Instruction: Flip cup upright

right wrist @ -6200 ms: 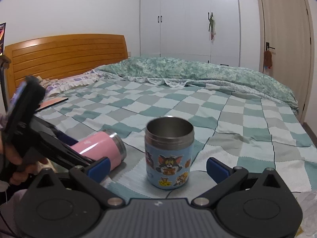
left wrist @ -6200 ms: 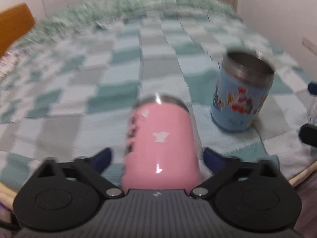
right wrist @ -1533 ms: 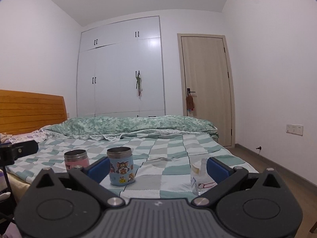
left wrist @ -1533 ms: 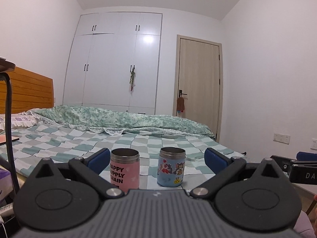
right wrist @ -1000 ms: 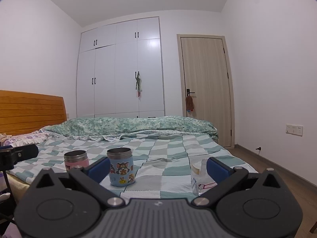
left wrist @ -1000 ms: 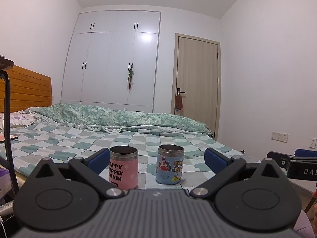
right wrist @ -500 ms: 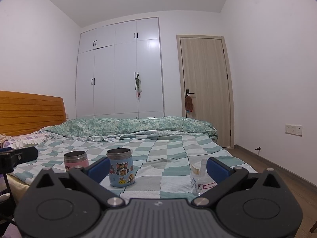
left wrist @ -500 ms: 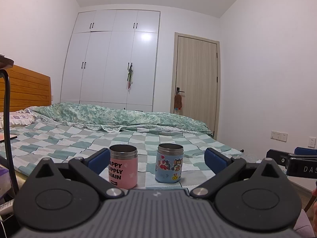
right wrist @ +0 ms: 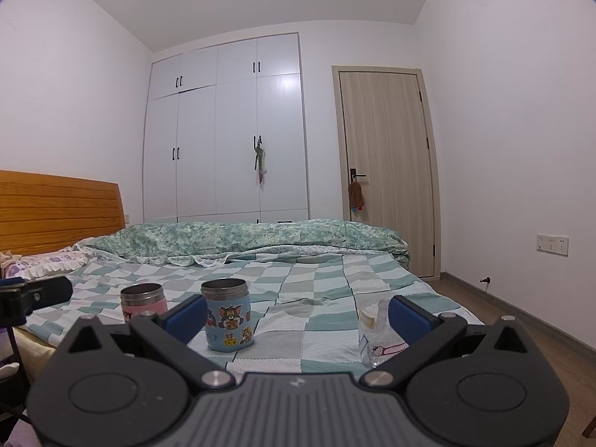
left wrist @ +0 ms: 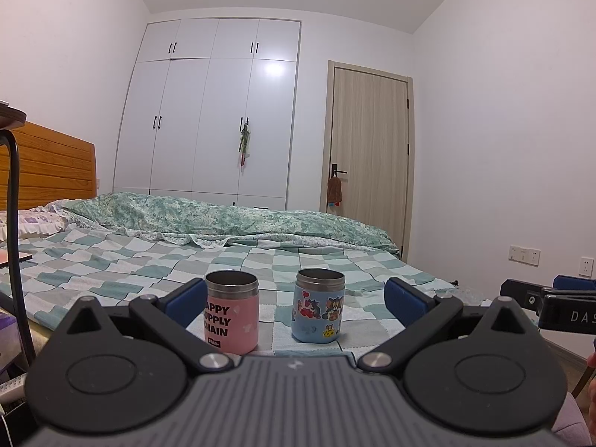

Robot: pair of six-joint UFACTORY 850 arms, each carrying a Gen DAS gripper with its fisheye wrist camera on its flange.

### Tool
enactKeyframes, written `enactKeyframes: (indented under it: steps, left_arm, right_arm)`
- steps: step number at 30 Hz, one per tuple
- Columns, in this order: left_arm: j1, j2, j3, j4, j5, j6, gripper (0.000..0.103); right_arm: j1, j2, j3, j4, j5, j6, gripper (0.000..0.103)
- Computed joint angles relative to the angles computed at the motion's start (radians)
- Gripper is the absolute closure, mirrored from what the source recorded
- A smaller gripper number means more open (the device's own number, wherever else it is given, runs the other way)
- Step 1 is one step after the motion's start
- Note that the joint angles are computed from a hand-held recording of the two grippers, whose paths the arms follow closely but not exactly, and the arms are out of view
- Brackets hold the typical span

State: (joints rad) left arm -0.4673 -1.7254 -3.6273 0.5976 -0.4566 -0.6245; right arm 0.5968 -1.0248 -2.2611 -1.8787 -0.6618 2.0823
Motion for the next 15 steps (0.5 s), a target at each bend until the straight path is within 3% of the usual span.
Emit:
enactKeyframes:
  steps: [15]
  left_arm:
    - [0.001,-0.014,-0.016,0.004,0.008,0.002,0.000]
  right_arm:
    - [0.000,-0.002,-0.002,0.000,0.000,0.000,0.000]
